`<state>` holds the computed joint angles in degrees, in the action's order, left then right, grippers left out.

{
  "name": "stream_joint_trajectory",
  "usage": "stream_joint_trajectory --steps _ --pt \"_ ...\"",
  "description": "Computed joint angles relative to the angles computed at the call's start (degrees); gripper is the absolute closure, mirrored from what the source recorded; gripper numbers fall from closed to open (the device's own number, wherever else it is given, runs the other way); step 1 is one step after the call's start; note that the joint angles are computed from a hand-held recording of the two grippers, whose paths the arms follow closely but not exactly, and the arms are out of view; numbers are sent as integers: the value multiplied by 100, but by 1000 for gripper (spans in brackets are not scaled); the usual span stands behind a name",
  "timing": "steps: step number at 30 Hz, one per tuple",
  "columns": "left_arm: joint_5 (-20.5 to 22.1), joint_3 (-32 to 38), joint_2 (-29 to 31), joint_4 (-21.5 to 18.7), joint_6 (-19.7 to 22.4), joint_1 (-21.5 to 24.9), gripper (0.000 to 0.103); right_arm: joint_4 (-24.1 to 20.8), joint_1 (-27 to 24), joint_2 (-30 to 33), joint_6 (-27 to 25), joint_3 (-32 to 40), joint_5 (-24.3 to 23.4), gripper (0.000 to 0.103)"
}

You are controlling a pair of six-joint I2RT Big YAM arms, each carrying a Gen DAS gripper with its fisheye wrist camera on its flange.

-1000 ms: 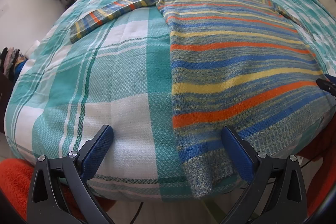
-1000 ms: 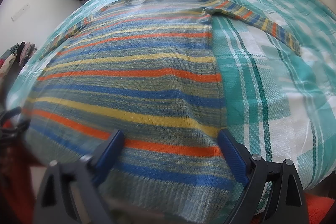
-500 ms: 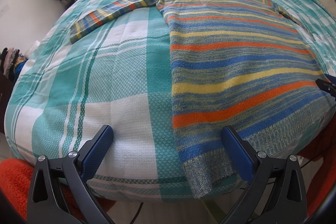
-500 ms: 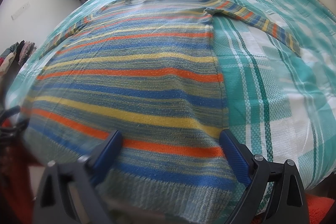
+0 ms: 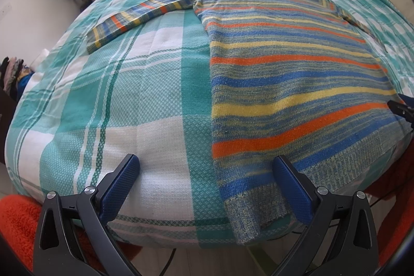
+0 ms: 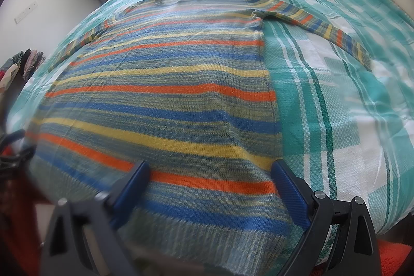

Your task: Fold small clothes

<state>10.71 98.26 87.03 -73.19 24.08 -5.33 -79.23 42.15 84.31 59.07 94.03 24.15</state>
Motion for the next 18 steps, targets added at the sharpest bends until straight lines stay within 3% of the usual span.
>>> stream_joint_trajectory --steps 2,4,7,9,14,18 --pt "227 421 168 -429 -58 76 2 -20 -4 -8 26 27 -62 9" --pt "755 914 339 -712 -202 251 2 -55 -38 -91 20 78 -249 10" --pt "1199 1589 610 -575 -638 451 1 289 -230 -540 -107 -62 -553 10" --pt "1233 1991 880 -343 -987 504 1 214 -507 -782 -316 13 -532 10" --pt "659 2482 1626 -24 -1653 481 2 -38 -1915 -1277 -946 197 -294 10" --pt "496 2042 1640 275 -2018 603 2 723 -3502 -1705 -661 -435 -1082 17"
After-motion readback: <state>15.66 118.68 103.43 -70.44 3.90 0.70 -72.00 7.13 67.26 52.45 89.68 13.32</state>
